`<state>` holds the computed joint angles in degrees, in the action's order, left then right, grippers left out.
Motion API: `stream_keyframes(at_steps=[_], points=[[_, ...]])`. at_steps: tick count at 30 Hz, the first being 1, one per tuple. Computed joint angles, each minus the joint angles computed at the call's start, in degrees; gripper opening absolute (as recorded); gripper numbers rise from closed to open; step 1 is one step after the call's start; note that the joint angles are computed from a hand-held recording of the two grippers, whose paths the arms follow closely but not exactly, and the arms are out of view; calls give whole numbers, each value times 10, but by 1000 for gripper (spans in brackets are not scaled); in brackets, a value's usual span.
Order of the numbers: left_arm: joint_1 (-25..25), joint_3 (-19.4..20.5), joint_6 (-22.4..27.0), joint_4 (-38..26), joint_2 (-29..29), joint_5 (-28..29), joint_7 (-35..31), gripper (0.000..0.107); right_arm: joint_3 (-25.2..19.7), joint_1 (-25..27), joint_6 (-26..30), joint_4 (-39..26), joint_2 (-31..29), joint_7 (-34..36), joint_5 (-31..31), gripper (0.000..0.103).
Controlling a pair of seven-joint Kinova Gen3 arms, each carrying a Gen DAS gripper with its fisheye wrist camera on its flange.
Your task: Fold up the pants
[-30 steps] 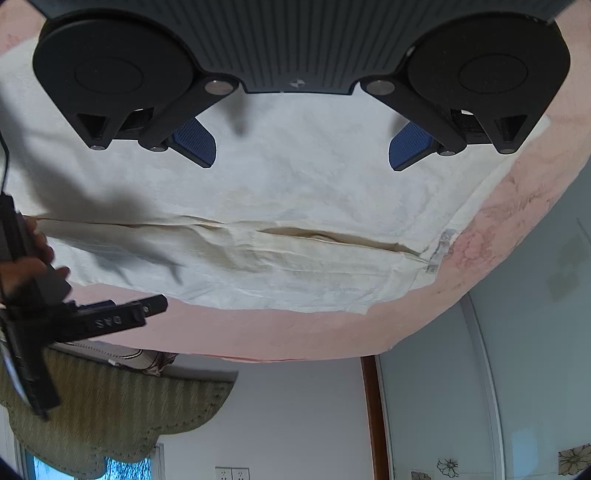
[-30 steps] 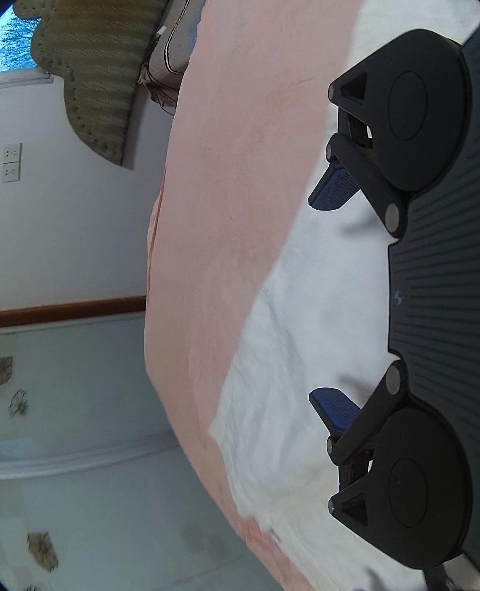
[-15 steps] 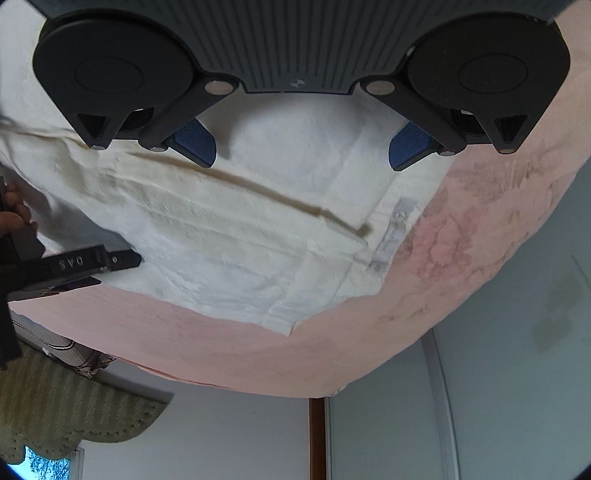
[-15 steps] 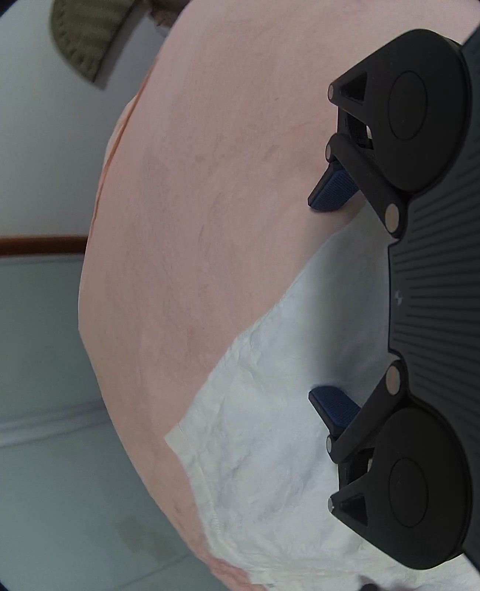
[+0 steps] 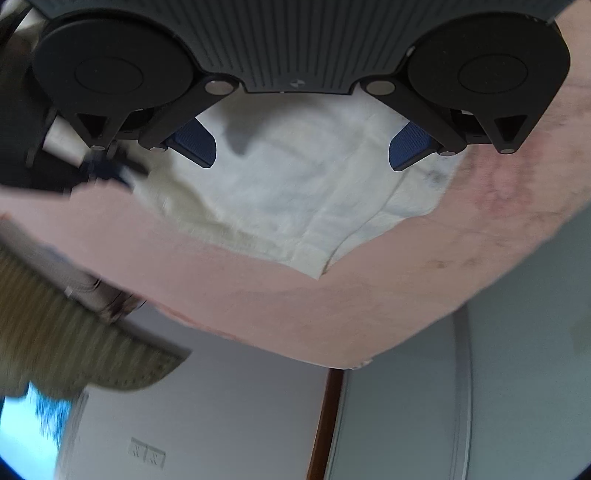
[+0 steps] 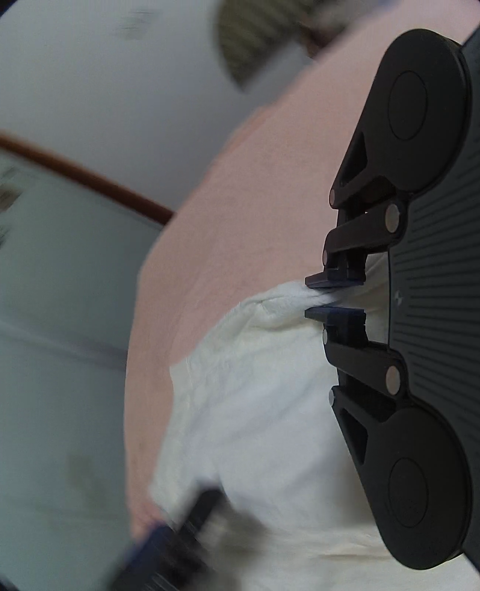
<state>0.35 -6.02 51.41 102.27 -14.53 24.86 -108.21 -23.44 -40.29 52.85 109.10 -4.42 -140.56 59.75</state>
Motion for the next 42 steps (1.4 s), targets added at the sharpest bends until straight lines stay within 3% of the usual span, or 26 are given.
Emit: stream_keyframes(at_steps=[4, 6, 9, 13, 15, 16, 17, 20, 22, 24, 27, 28, 34, 35, 38, 40, 42], points=[[68, -106, 64, -47, 50, 93, 34, 102, -103, -18, 93, 47, 8, -12, 93, 10], [75, -135, 109, -81, 89, 140, 22, 102, -117, -51, 140, 69, 22, -32, 135, 10], [20, -98, 176, -143, 153, 185, 7, 102, -77, -131, 181, 86, 30, -41, 149, 10], [-60, -5, 239, -222, 228, 168, 89, 98, -63, -167, 200, 105, 32, -51, 160, 10], [-53, -8, 255, -245, 247, 153, 128, 80, -60, -173, 202, 109, 32, -59, 160, 10], [-57, -4, 259, -248, 250, 154, 135, 53, -58, -175, 202, 111, 31, -62, 160, 10], [-63, 0, 262, -244, 249, 159, 133, 25, -58, -177, 204, 110, 33, -67, 160, 10], [-36, -49, 227, -183, 212, 189, 85, 6, -57, -185, 214, 103, 43, -78, 161, 9], [5, -102, 196, -130, 167, 203, 39, 4, -50, -193, 227, 95, 55, -87, 177, 11], [58, -155, 163, -84, 120, 206, -8, 4, -55, -202, 254, 95, 54, -105, 173, 19], [81, -188, 134, -21, 50, 212, -78, 4, -58, -210, 278, 95, 34, -133, 145, 36], [67, -189, 138, -3, 30, 223, -101, 4, -63, -212, 287, 98, 23, -140, 129, 42], [-90, -186, 238, 75, -22, 305, -228, 5, -69, -192, 310, 82, -30, -125, 19, 39], [-116, -186, 257, 85, -30, 308, -242, 5, -66, -209, 333, 78, -31, -131, 10, 26], [-165, -196, 301, 102, -42, 307, -271, 5, -119, -218, 401, 66, -17, -157, -11, 9], [-176, -226, 337, 107, -45, 300, -285, 5, -167, -218, 448, 57, 6, -174, -18, 8], [-190, -252, 369, 111, -46, 294, -307, 5, -187, -250, 494, 45, 34, -198, -26, 6]])
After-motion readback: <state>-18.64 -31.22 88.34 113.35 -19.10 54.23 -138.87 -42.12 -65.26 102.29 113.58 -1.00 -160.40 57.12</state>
